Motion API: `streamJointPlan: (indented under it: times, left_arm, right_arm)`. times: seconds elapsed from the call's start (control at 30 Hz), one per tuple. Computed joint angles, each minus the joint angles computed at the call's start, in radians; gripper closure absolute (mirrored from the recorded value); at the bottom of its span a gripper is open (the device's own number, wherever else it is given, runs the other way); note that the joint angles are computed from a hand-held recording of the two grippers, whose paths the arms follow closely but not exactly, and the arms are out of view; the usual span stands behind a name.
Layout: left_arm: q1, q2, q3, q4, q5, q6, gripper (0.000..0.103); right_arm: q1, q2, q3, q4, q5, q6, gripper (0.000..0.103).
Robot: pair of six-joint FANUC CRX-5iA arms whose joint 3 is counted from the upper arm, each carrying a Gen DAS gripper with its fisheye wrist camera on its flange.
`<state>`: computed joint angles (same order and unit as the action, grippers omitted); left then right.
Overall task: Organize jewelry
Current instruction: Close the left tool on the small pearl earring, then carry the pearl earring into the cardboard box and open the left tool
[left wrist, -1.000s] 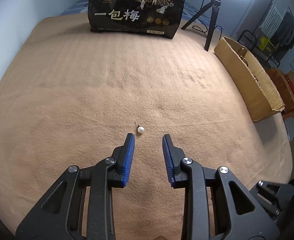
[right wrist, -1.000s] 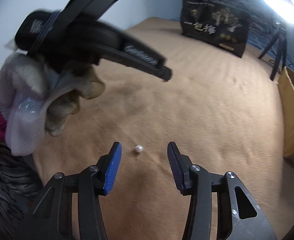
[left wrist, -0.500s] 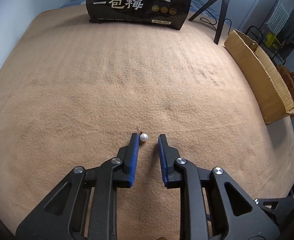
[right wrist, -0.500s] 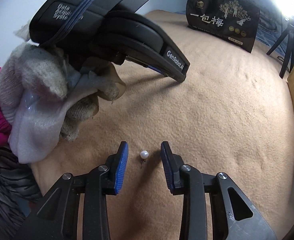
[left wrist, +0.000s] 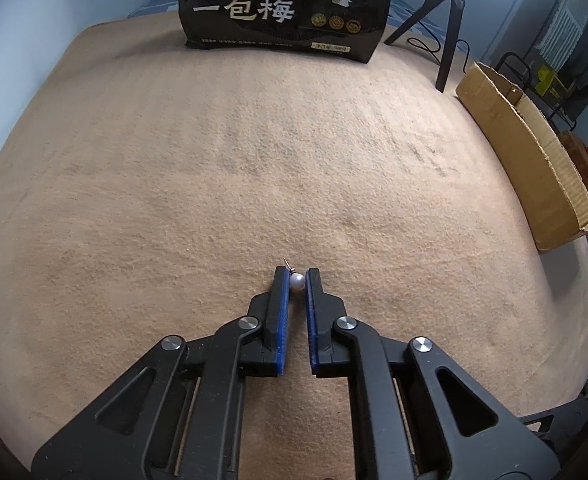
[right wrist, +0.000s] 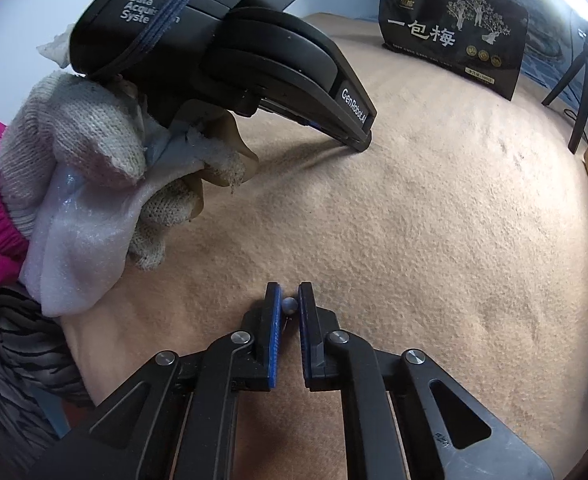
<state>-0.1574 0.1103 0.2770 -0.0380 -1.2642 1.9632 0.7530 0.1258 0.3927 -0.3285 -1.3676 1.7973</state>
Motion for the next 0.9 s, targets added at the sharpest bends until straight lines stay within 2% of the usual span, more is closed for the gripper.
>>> streamJointPlan:
  times: [0.37,0.9]
  left_arm:
    - [-0.007,-0.032,0.037,-0.015,0.033,0.033,0.097]
    - [-0.123,0.0,0.237,-0.092,0.09,0.044,0.097]
  right_arm:
    - [-0.033,-0.014,0.035,0.012,0.038,-0.036,0.096]
    - [-0.145,-0.019,0.129,0.103,0.108,-0.139,0.096]
